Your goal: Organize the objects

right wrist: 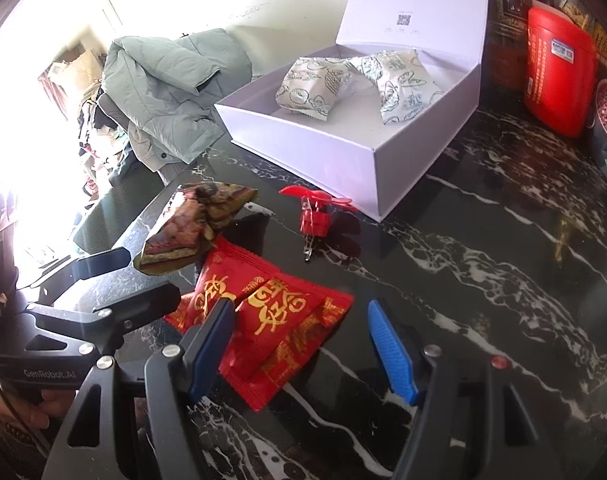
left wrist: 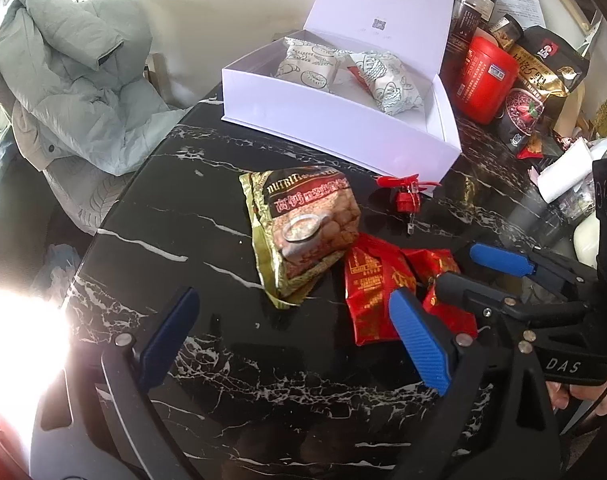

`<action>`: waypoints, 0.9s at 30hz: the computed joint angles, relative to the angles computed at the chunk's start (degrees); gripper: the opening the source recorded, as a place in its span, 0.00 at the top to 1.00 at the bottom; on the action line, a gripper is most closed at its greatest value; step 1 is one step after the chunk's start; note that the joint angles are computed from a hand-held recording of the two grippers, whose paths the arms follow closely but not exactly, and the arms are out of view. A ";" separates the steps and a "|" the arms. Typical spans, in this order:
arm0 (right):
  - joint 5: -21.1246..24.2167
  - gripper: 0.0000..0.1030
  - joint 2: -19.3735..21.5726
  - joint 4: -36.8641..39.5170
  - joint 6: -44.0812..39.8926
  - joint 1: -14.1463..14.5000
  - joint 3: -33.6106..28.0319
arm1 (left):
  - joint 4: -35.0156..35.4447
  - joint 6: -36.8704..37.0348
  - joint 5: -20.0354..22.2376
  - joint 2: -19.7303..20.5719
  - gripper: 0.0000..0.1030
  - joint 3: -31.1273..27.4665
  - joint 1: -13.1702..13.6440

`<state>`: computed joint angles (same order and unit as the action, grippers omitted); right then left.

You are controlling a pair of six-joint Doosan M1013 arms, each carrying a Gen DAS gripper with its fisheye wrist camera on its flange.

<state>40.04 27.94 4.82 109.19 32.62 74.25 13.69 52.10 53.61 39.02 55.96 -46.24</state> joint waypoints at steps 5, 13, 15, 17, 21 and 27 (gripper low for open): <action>1.93 0.32 -0.21 -0.06 -0.33 -0.19 0.32 | -0.93 1.62 -0.28 0.38 0.07 -0.51 -0.21; 0.03 0.32 -1.85 0.16 -0.88 -0.92 3.34 | -2.65 5.01 -0.59 1.81 0.07 -2.83 -0.96; -0.54 0.33 -2.22 -0.37 -1.17 -0.94 3.85 | -2.81 5.33 -0.84 1.94 0.08 -2.99 -1.15; -1.38 0.33 -2.60 -0.18 -2.42 -1.01 4.38 | -2.73 5.33 -1.03 1.98 0.10 -3.00 -1.26; -3.09 0.33 -2.99 2.84 -7.97 -1.22 5.04 | -4.87 6.88 -1.53 1.92 0.19 -2.66 -1.11; -2.83 0.33 -2.52 4.47 -10.82 -1.18 4.82 | -6.43 8.90 -1.91 2.26 0.34 -2.49 -0.95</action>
<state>37.21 25.42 9.30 98.38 31.44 79.08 7.26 61.00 51.70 41.28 53.47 -47.19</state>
